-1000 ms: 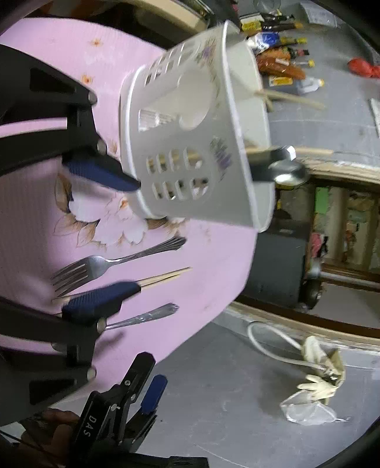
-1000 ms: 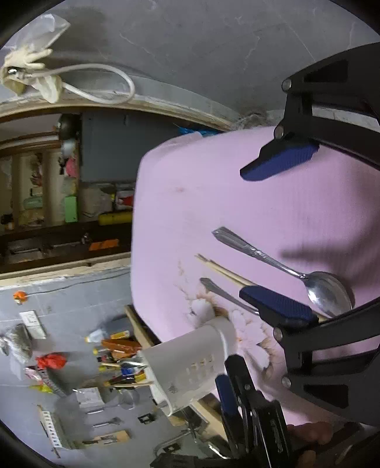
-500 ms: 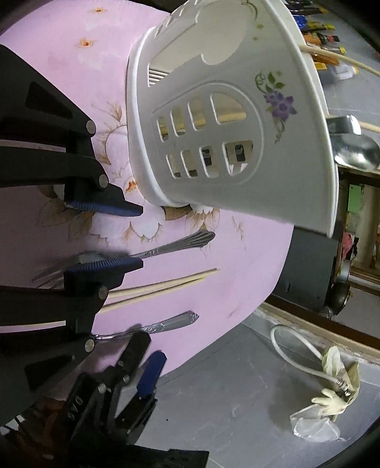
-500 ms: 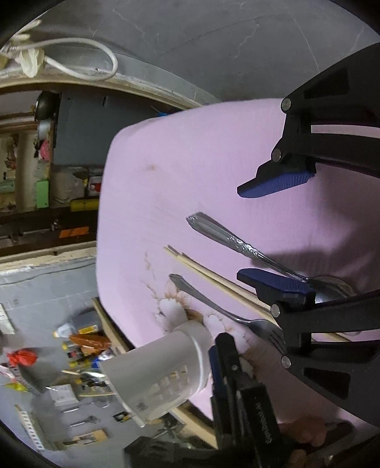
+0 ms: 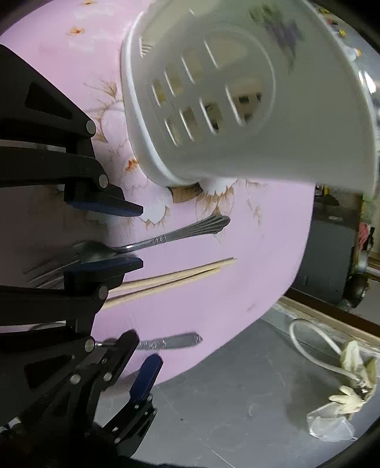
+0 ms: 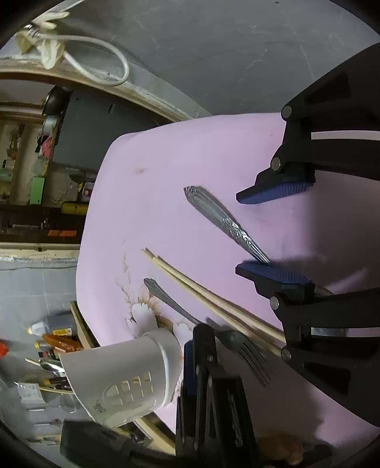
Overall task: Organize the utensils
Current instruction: 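Grasp the steel fork with the left tool while the right tool grasps an ornate spoon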
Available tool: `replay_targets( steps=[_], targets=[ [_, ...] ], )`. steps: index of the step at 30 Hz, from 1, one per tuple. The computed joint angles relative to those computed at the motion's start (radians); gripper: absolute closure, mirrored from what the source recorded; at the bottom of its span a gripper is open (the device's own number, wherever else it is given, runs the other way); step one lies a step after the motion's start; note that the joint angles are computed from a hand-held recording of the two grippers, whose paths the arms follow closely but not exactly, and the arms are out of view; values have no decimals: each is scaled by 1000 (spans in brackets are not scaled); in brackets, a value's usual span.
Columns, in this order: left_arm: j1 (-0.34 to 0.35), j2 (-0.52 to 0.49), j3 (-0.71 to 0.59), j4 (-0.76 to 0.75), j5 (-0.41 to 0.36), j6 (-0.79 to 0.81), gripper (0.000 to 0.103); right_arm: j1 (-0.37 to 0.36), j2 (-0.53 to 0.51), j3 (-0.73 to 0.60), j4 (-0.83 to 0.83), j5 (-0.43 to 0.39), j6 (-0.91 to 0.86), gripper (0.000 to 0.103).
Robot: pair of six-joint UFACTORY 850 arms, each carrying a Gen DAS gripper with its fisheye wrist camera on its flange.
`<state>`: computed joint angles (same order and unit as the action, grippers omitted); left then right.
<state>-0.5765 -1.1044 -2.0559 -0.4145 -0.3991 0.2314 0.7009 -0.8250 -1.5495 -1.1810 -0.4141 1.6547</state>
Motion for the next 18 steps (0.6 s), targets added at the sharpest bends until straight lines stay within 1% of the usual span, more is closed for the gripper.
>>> replay_targets(
  steps=[1, 4, 5, 7, 9, 11, 13, 14, 15, 18],
  targets=[
    [-3, -21, -39, 54, -27, -45, 79, -1, 4, 8, -9, 7, 21, 65],
    [-8, -49, -94, 122, -59, -95, 80, -8, 12, 25, -38, 40, 92, 65],
    [-8, -53, -101, 131, -63, -105, 83, -11, 13, 25, -35, 49, 96, 65],
    [-5, -67, -126, 139, -80, -119, 93, -16, 15, 27, -32, 66, 109, 65],
    [-3, -78, -146, 120, -100, -103, 98, -17, 13, 23, -34, 75, 130, 67],
    [-6, -73, -140, 137, -99, -111, 98, -19, 16, 25, -29, 83, 143, 72],
    [-8, -66, -129, 152, -95, -116, 99, -18, 20, 27, -29, 87, 152, 78],
    [-8, -60, -120, 151, -95, -117, 99, -19, 24, 31, -32, 90, 159, 84],
    [-8, -51, -102, 148, -90, -117, 99, -19, 28, 35, -30, 97, 163, 87],
    [-7, -5, -25, 147, -64, -118, 100, -17, 31, 33, 20, 97, 102, 90]
  ],
)
